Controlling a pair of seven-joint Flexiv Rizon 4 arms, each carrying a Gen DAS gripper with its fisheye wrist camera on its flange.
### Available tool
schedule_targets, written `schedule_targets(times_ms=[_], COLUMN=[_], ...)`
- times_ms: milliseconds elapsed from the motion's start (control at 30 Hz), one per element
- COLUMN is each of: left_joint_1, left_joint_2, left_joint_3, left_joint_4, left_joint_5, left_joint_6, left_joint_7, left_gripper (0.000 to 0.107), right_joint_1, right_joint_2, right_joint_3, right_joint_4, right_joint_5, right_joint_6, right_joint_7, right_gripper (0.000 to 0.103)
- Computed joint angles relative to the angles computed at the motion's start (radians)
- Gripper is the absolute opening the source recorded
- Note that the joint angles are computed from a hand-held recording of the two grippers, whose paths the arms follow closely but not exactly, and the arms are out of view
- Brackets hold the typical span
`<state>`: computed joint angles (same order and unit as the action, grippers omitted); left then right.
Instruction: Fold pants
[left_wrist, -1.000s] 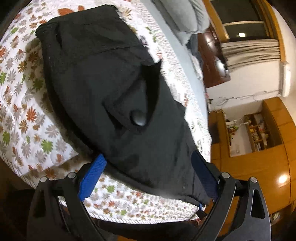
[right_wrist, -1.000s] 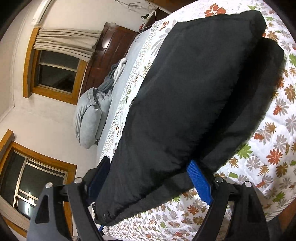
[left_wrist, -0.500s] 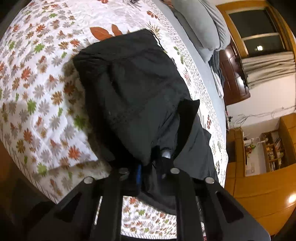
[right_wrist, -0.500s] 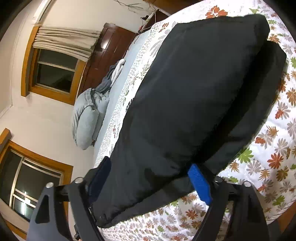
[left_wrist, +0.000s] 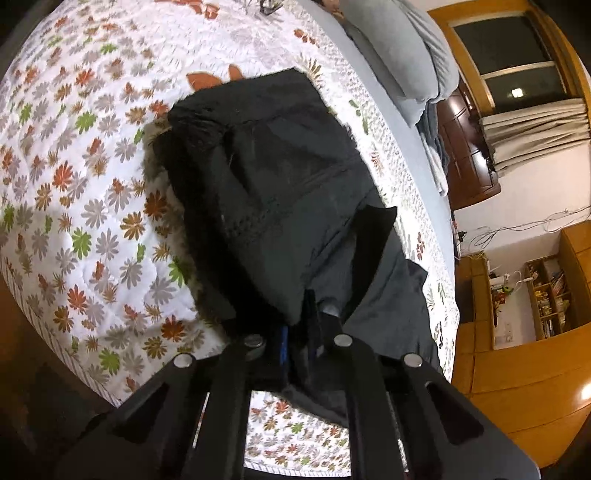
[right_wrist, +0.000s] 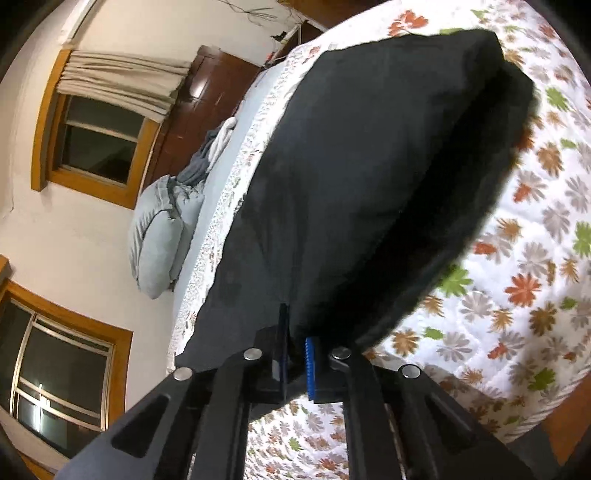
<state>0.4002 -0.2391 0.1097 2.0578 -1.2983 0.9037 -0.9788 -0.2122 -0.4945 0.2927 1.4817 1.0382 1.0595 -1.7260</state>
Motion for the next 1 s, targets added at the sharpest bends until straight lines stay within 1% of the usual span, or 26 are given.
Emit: schedule_targets(times_ms=[67, 133, 200, 233, 267, 300, 333, 367, 400, 433, 533, 600, 633, 667, 700, 733, 833, 933, 1000], left_joint_1=[-0.005, -0.009, -0.005, -0.008, -0.006, 0.003, 0.008, 0.009, 0.0, -0.009, -0.029, -0.038, -0.04, -0.043, -0.046, -0.05, -0.057, -0.06, -0.057], left_joint_2=[-0.012, -0.013, -0.02, -0.022, -0.019, -0.014, -0.009, 0.0, 0.009, 0.013, 0.012, 0.011, 0.011, 0.013, 0.014, 0.017, 0.022, 0.018, 0.017], left_joint_3=[-0.009, -0.009, -0.006, -0.009, -0.009, -0.01, -0.013, -0.018, -0.023, -0.022, -0.014, -0.014, -0.014, -0.014, -0.014, -0.014, -0.01, -0.011, -0.012], left_joint_4=[-0.009, -0.007, -0.01, -0.014, -0.014, -0.013, -0.01, -0.003, 0.007, 0.011, 0.011, 0.01, 0.01, 0.012, 0.011, 0.014, 0.018, 0.008, 0.008], left_joint_5=[-0.018, -0.01, 0.01, 0.022, 0.028, 0.023, -0.002, -0.048, -0.104, -0.129, -0.126, -0.136, -0.143, -0.149, -0.152, -0.152, -0.134, -0.12, -0.126], left_joint_6=[0.007, 0.018, 0.006, 0.008, 0.003, -0.025, -0.044, -0.053, -0.039, -0.027, -0.005, 0.007, 0.008, 0.011, 0.014, 0.019, 0.022, 0.024, 0.018], left_joint_7=[-0.004, 0.0, -0.002, -0.002, 0.007, 0.026, 0.047, 0.08, 0.12, 0.14, 0.154, 0.157, 0.159, 0.159, 0.159, 0.164, 0.167, 0.144, 0.147], left_gripper=[0.006, 0.006, 0.008, 0.012, 0.013, 0.024, 0.043, 0.055, 0.073, 0.078, 0.082, 0.085, 0.086, 0.086, 0.086, 0.087, 0.087, 0.088, 0.088], right_joint_1=[-0.003, 0.0, -0.011, -0.025, -0.047, -0.076, -0.099, -0.113, -0.118, -0.128, -0.123, -0.122, -0.118, -0.094, -0.082, -0.072, -0.073, -0.093, -0.101], right_joint_2=[-0.002, -0.001, -0.003, -0.006, -0.003, 0.006, 0.014, 0.024, 0.035, 0.041, 0.043, 0.031, 0.024, 0.021, 0.018, 0.017, 0.009, 0.0, -0.005], right_joint_3=[0.003, 0.002, 0.012, 0.02, 0.026, 0.033, 0.035, 0.029, 0.014, -0.001, -0.045, -0.059, -0.065, -0.081, -0.085, -0.09, -0.075, -0.051, -0.038], right_joint_4=[0.004, 0.01, 0.008, 0.002, 0.001, 0.01, 0.014, 0.019, 0.023, 0.021, 0.006, -0.013, -0.023, -0.026, -0.03, -0.028, -0.028, -0.018, -0.015], right_joint_5=[0.012, 0.015, 0.036, 0.056, 0.086, 0.139, 0.193, 0.236, 0.258, 0.281, 0.305, 0.304, 0.291, 0.238, 0.206, 0.17, 0.13, 0.148, 0.144], right_joint_6=[0.005, 0.016, 0.014, 0.0, -0.015, -0.01, -0.003, 0.01, 0.02, 0.02, 0.041, 0.027, 0.019, 0.032, 0.041, 0.054, 0.08, 0.12, 0.119], right_joint_7=[-0.004, -0.007, -0.027, -0.048, -0.061, -0.093, -0.128, -0.152, -0.154, -0.155, -0.13, -0.111, -0.105, -0.081, -0.07, -0.056, -0.038, -0.037, -0.043], right_gripper=[0.006, 0.006, 0.006, 0.007, 0.011, 0.03, 0.051, 0.055, 0.057, 0.059, 0.061, 0.06, 0.048, 0.037, 0.013, 0.01, 0.008, 0.008, 0.008])
